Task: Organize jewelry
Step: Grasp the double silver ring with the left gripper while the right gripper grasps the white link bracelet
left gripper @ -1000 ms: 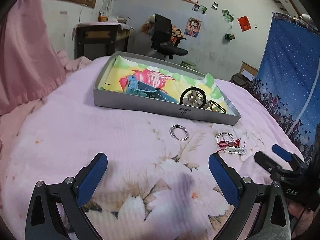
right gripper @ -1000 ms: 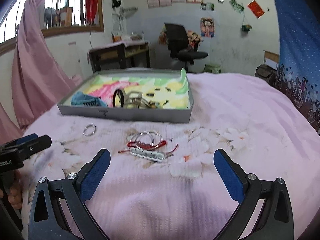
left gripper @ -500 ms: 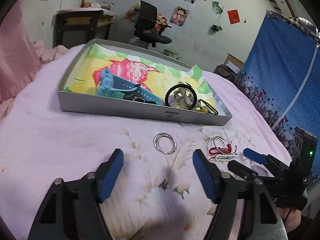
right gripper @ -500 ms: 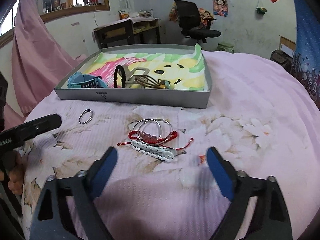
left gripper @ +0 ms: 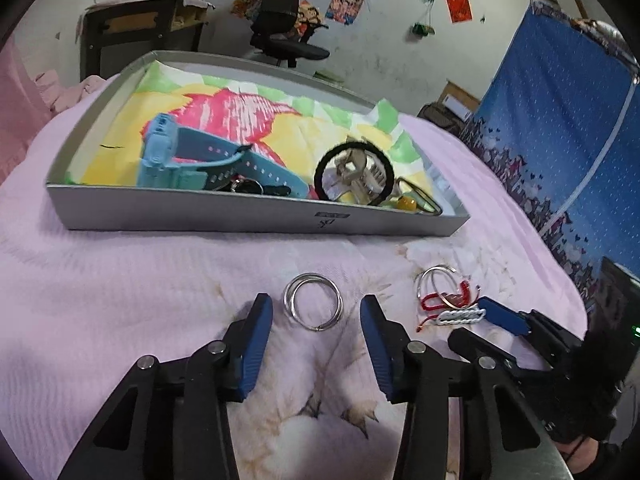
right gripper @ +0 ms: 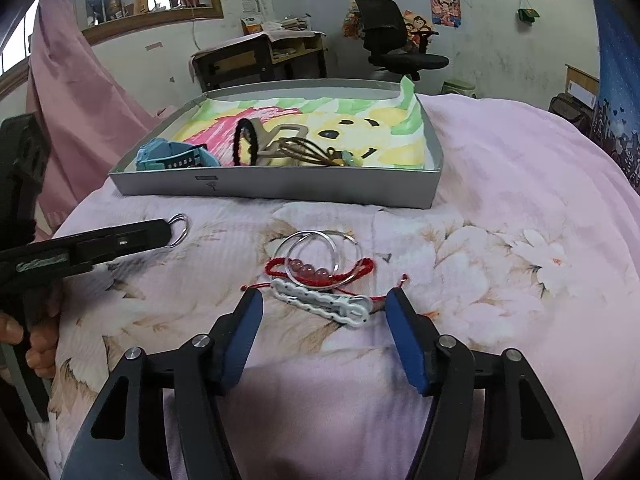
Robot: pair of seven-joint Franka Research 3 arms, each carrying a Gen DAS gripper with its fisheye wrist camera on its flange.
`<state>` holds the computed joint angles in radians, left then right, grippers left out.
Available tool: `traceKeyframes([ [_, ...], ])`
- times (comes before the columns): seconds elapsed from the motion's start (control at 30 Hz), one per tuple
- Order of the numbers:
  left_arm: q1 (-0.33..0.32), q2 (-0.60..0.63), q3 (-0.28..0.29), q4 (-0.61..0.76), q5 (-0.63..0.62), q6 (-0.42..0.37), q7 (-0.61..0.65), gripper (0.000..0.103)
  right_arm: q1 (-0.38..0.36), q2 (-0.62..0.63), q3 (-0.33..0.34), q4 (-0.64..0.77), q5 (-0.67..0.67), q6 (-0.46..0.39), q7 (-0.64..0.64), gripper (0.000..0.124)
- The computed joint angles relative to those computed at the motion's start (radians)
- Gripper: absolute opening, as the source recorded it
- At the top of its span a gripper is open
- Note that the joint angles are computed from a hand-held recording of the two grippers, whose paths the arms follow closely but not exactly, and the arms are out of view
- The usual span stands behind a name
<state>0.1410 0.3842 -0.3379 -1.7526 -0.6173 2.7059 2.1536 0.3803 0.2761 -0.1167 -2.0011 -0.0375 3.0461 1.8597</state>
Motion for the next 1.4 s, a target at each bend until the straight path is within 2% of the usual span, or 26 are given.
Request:
traceKeyframes([
  [0.2,-0.019,0.005,0.017,0.002,0.065,0.004,-0.05,0.029,-0.033,-0.001,0.045,-0.004,0.053,0.006,-0.055,0.048],
  [0.4,-0.009,0.004,0.005,-0.001,0.068,0.008,-0.043,0.029,-0.059,-0.002,0.084,-0.009,0.116,0.014,-0.115,0.033],
  [0.67,0.001,-0.022,-0.007,-0.037,0.033,0.025,-0.001,0.029,-0.122,0.007,0.174,0.004,0.246,0.005,-0.271,0.029],
  [0.9,-0.004,-0.04,-0.001,-0.061,0.021,0.041,0.012,0.029,-0.134,0.028,0.194,0.041,0.32,-0.03,-0.355,0.029],
  [1.13,-0.009,-0.063,0.002,-0.093,0.0,0.058,0.037,0.029,-0.119,0.059,0.177,0.086,0.332,-0.061,-0.369,0.029],
  [1.17,-0.01,-0.063,0.003,-0.093,-0.002,0.058,0.038,0.029,-0.12,0.062,0.178,0.089,0.335,-0.063,-0.372,0.028],
  [1.23,-0.012,-0.065,0.006,-0.096,-0.004,0.059,0.039,0.029,-0.111,0.066,0.167,0.095,0.33,-0.065,-0.363,0.018],
  [1.4,-0.015,-0.065,0.008,-0.096,-0.011,0.059,0.045,0.029,-0.099,0.063,0.158,0.084,0.319,-0.045,-0.357,0.017],
])
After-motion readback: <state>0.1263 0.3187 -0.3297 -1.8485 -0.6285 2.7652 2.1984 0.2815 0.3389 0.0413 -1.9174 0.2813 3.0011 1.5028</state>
